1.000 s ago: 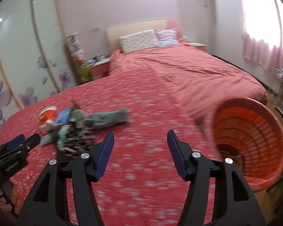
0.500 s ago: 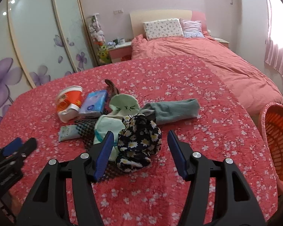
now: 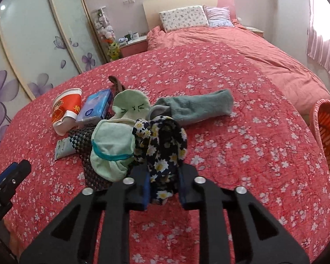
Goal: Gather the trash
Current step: 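Grasp the black floral cloth with the right gripper and lift it, then grasp the grey-green sock with the left gripper while the right gripper holds the floral cloth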
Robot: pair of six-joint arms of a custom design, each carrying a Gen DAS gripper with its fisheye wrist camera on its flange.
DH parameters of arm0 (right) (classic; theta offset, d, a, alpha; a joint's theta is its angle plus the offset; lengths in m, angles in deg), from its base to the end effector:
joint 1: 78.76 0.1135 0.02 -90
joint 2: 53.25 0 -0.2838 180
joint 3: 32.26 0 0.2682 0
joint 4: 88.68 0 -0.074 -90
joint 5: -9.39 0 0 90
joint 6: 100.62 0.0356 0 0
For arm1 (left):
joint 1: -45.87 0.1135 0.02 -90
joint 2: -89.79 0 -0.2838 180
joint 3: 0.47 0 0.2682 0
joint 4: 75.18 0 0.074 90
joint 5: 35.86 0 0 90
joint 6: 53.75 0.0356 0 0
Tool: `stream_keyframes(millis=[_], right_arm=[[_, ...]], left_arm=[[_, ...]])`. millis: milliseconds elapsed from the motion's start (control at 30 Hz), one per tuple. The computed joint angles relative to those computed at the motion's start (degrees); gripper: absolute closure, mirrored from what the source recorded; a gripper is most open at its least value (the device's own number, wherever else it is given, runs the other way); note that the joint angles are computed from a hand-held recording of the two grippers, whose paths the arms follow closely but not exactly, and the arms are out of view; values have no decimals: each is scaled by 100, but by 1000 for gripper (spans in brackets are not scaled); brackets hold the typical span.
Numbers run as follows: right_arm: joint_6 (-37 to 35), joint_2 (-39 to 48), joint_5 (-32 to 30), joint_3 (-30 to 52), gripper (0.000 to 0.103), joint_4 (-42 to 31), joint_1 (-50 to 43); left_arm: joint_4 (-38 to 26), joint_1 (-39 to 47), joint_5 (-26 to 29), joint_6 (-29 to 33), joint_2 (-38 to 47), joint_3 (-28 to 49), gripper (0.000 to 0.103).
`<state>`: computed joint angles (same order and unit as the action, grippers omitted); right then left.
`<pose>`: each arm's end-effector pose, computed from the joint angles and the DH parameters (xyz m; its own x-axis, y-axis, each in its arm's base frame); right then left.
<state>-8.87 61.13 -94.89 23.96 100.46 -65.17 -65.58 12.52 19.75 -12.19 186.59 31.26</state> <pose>0.3379 0.0907 0.0622 -0.7452 -0.1497 -0.6498 -0.3624 0.9090 0.2062 0.1992 -0.1070 0.0669 -0.5959 -0.3470 -0.7242 -0.3914 0.9130 -0.1154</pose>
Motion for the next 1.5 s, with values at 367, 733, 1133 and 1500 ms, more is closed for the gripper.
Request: stream_keyframes(millis=[367, 733, 1133, 1500], right_arm=[[-228, -329, -69, -390, 88, 369, -746], [-390, -264, -349, -361, 88, 471, -1618], [-535, -163, -984, -188, 88, 315, -2418], [-553, 100, -1199, 43, 88, 159, -2592]], left_arm=[[-429, -501, 138, 96, 751, 1185, 26], [-1086, -605, 604, 647, 1966, 3336, 26], [-2583, -356, 828, 1228, 3740, 6159, 26], [-3031, -322, 891, 1319, 4206, 6770, 45]])
